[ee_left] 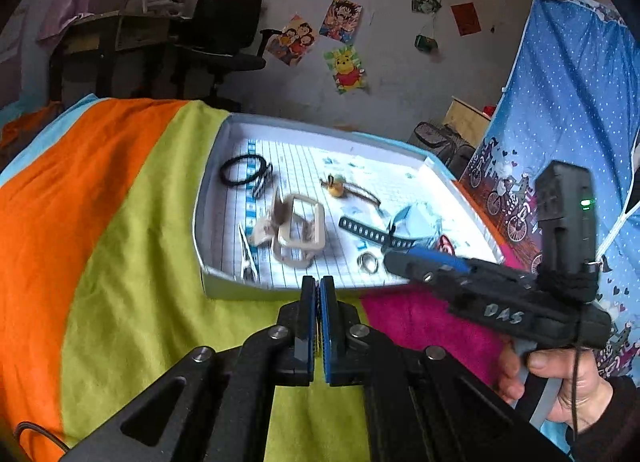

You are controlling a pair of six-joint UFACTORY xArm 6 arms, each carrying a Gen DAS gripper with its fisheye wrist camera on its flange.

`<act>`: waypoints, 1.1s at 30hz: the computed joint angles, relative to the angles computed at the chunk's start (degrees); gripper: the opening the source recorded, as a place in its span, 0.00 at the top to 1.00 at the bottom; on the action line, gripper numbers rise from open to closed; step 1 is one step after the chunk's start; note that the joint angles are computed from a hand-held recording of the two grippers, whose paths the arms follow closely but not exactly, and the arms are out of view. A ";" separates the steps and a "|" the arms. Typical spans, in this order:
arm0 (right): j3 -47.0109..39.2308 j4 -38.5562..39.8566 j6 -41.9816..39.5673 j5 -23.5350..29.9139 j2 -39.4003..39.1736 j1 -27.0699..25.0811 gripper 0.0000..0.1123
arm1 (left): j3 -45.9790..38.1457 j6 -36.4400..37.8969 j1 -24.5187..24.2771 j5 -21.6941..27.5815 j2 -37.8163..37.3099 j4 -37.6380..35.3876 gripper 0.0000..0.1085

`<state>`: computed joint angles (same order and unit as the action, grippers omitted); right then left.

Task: Organize jewelry

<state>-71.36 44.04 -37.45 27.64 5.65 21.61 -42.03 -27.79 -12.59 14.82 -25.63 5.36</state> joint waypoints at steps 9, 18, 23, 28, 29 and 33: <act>-9.67 -25.69 22.06 7.88 6.74 1.26 0.73 | -1.91 2.82 1.02 0.31 0.51 -3.01 0.97; -8.57 -26.91 23.21 6.31 5.92 1.82 0.84 | -4.61 5.25 2.13 -0.33 2.98 -5.71 0.97; -6.61 -18.94 17.95 3.30 2.98 1.09 0.84 | -9.61 8.43 2.97 -0.63 6.94 -7.41 0.97; -10.16 -16.69 17.29 0.15 4.86 -0.45 0.84 | -18.12 13.96 3.59 -0.66 14.82 -13.39 0.97; -11.45 -16.69 17.80 -0.02 5.84 -0.85 0.84 | -19.84 14.75 3.63 -0.44 16.43 -14.39 0.97; -19.33 -19.58 22.47 1.84 11.76 -2.98 0.84 | -27.57 17.40 3.63 2.19 23.73 -17.39 0.97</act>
<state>-90.68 24.46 -14.98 29.48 17.41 18.62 -69.61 -10.39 -8.96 17.01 -1.90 -12.03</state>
